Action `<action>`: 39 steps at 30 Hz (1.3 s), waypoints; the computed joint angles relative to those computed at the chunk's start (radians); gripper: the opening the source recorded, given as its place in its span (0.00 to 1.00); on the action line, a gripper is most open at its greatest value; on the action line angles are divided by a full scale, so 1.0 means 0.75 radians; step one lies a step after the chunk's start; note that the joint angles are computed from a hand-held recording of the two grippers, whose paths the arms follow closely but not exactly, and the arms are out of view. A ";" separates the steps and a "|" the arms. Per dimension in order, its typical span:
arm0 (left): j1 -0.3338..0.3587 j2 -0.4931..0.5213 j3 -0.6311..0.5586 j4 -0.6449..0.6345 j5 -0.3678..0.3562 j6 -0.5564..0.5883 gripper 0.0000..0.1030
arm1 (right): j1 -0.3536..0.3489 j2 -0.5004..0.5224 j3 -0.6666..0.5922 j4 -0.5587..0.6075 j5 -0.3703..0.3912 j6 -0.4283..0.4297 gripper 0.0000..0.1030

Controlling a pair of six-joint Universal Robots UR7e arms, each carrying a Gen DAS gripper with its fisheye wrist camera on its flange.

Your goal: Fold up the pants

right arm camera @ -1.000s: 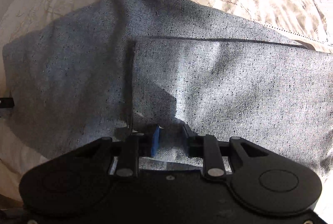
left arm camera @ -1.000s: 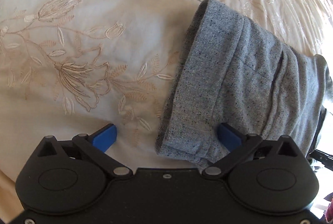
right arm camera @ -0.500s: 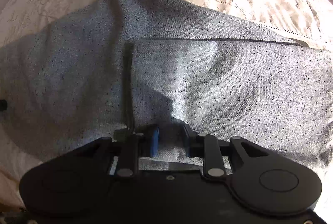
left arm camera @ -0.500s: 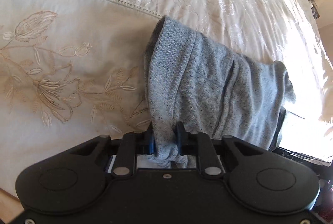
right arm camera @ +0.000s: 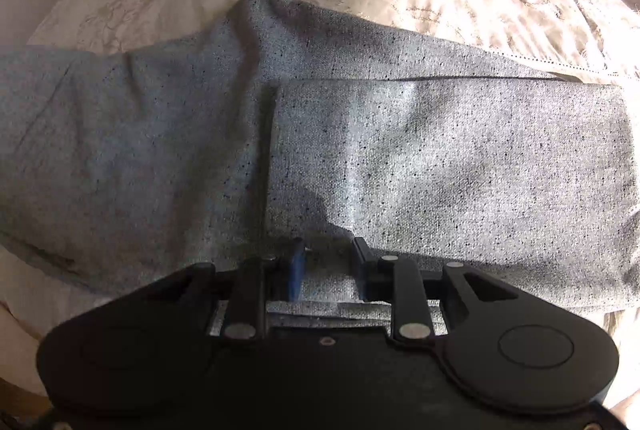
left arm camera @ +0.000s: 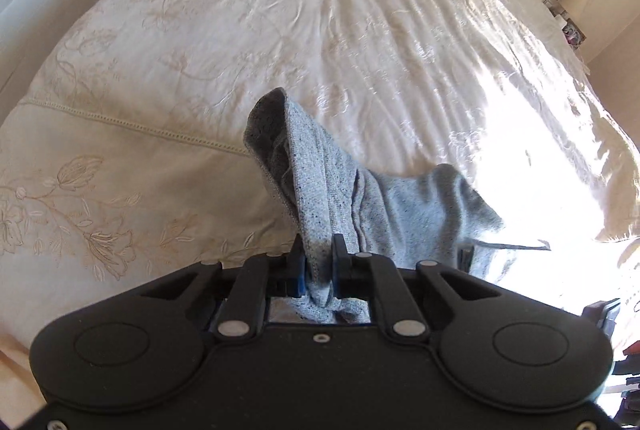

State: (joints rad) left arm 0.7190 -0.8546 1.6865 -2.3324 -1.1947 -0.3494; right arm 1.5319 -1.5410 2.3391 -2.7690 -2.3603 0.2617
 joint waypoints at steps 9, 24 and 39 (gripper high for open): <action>-0.267 0.062 -0.027 -0.059 0.083 -0.043 0.13 | -0.149 -0.262 0.085 -0.035 0.280 -0.241 0.26; -0.542 0.641 -0.389 -0.037 -0.274 -0.070 0.14 | -1.023 -1.218 0.046 0.518 0.783 -0.783 0.29; -0.400 0.531 -0.234 0.326 0.197 -0.326 0.21 | -0.894 -0.847 -0.042 0.375 0.826 -0.814 0.47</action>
State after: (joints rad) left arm 0.4189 -0.4561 1.5112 -2.0878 -1.0469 -0.5941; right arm 0.8615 -2.1763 2.3073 -2.4878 -1.7406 -0.3486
